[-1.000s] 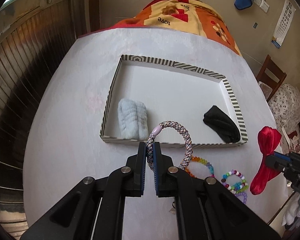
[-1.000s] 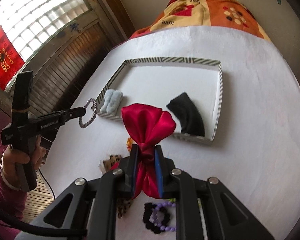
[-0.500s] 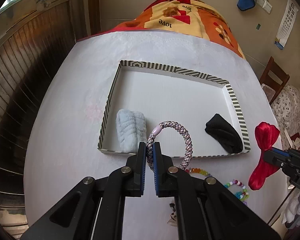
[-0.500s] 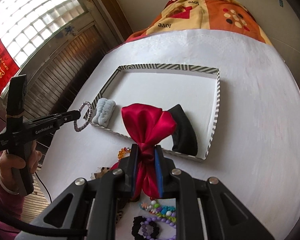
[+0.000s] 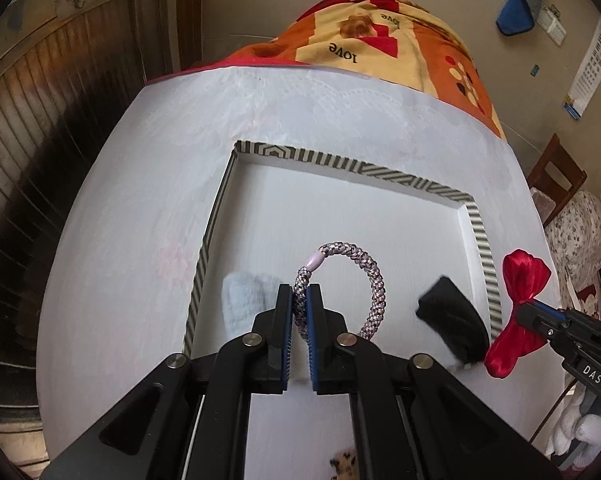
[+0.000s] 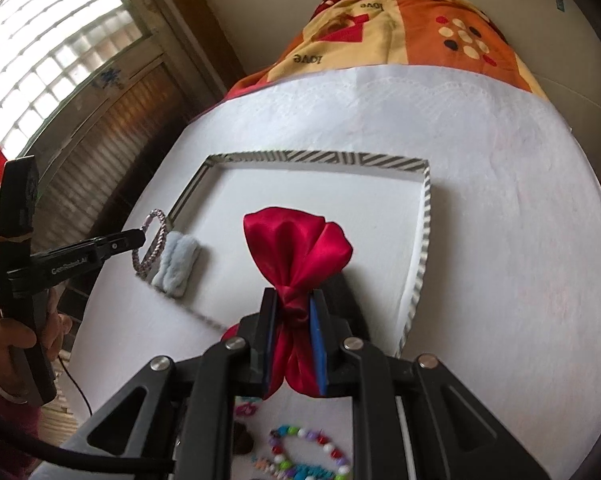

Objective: Organize jewelry
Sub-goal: 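Lower the bracelet and bow into the tray and open both tools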

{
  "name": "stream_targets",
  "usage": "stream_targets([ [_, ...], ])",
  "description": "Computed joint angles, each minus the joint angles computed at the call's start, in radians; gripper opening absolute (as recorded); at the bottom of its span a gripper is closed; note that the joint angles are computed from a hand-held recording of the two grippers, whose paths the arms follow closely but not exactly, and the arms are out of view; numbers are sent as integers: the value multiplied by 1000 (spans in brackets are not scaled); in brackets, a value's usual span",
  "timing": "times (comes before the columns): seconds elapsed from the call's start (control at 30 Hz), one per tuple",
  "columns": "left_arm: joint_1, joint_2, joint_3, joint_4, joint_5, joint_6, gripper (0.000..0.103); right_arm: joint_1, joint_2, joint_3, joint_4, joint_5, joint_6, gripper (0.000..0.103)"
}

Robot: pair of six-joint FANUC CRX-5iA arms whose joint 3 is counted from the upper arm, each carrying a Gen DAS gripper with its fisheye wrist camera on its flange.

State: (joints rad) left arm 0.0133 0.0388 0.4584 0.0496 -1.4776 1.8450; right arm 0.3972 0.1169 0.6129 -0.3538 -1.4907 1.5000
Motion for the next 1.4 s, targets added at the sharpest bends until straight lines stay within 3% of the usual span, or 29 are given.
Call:
stream_targets([
  [0.43, 30, 142, 103, -42, -30, 34, 0, -3, 195, 139, 93, 21, 2, 16],
  [0.73, 42, 178, 89, -75, -43, 62, 0, 3, 275, 163, 131, -14, 18, 16],
  [0.87, 47, 182, 82, -80, -48, 76, 0, -4, 266, 148, 117, 1, 17, 33],
  [0.93, 45, 187, 85, -90, -59, 80, 0, -13, 258, 144, 96, 3, 10, 35],
  [1.0, 43, 188, 85, -97, -61, 80, 4, -21, 253, 150, 73, -6, 10, 40],
  [1.07, 51, 174, 61, -71, -40, 71, 20, -25, 232, 133, 59, 6, 16, 47],
  [1.17, 53, 152, 36, -48, -20, 58, 34, -29, 205, 114, 46, 12, 11, 57],
  [1.4, -5, 104, 40, -117, -37, 51, 36, -27, 126, 52, 41, 23, -1, 57],
])
